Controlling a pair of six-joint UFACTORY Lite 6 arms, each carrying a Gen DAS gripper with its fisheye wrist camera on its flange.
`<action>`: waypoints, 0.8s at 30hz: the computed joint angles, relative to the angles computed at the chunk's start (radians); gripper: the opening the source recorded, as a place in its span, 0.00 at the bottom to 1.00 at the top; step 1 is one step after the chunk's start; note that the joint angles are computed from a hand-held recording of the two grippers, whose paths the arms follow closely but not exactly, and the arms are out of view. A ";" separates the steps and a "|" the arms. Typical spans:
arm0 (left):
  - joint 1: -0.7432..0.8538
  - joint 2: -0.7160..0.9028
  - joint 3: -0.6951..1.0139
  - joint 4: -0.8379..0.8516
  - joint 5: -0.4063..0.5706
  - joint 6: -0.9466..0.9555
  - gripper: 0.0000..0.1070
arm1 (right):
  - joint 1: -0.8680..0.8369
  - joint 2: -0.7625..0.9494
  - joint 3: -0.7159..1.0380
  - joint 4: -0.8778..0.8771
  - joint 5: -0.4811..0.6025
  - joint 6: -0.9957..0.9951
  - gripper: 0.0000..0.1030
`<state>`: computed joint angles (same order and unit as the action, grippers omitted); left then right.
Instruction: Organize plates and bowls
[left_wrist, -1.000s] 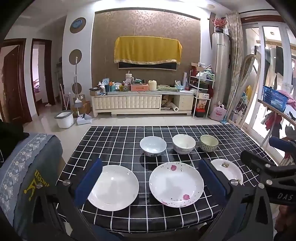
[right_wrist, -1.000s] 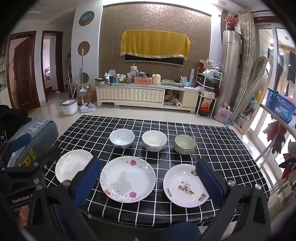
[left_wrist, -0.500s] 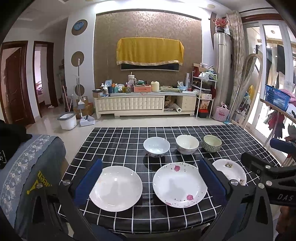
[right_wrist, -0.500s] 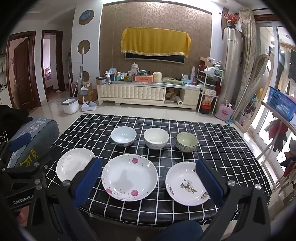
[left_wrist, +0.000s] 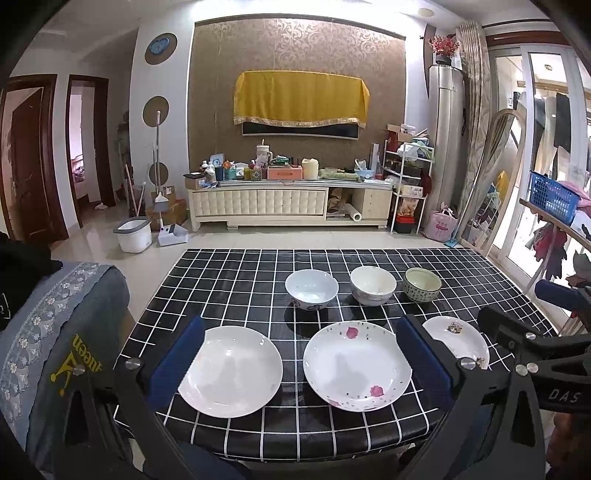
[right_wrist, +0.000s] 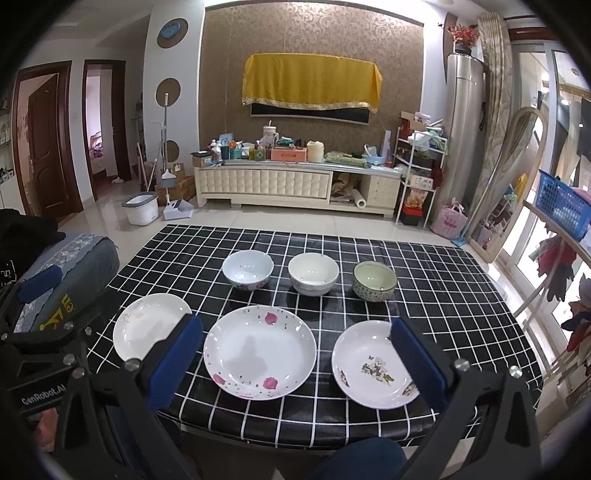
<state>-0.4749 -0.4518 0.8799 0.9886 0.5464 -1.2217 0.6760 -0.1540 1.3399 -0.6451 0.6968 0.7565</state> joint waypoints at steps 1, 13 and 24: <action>0.000 0.000 0.000 -0.004 -0.001 0.003 0.96 | 0.000 0.000 0.001 0.000 0.001 0.000 1.00; -0.009 0.002 0.004 -0.014 0.005 0.008 0.96 | -0.004 -0.007 -0.003 0.018 0.004 -0.015 1.00; 0.006 0.010 0.012 -0.047 -0.006 0.048 0.96 | -0.024 -0.008 0.002 0.062 -0.002 -0.052 1.00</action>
<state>-0.4687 -0.4418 0.8924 0.9413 0.5406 -1.1734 0.6519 -0.1618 1.3420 -0.5828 0.6951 0.7049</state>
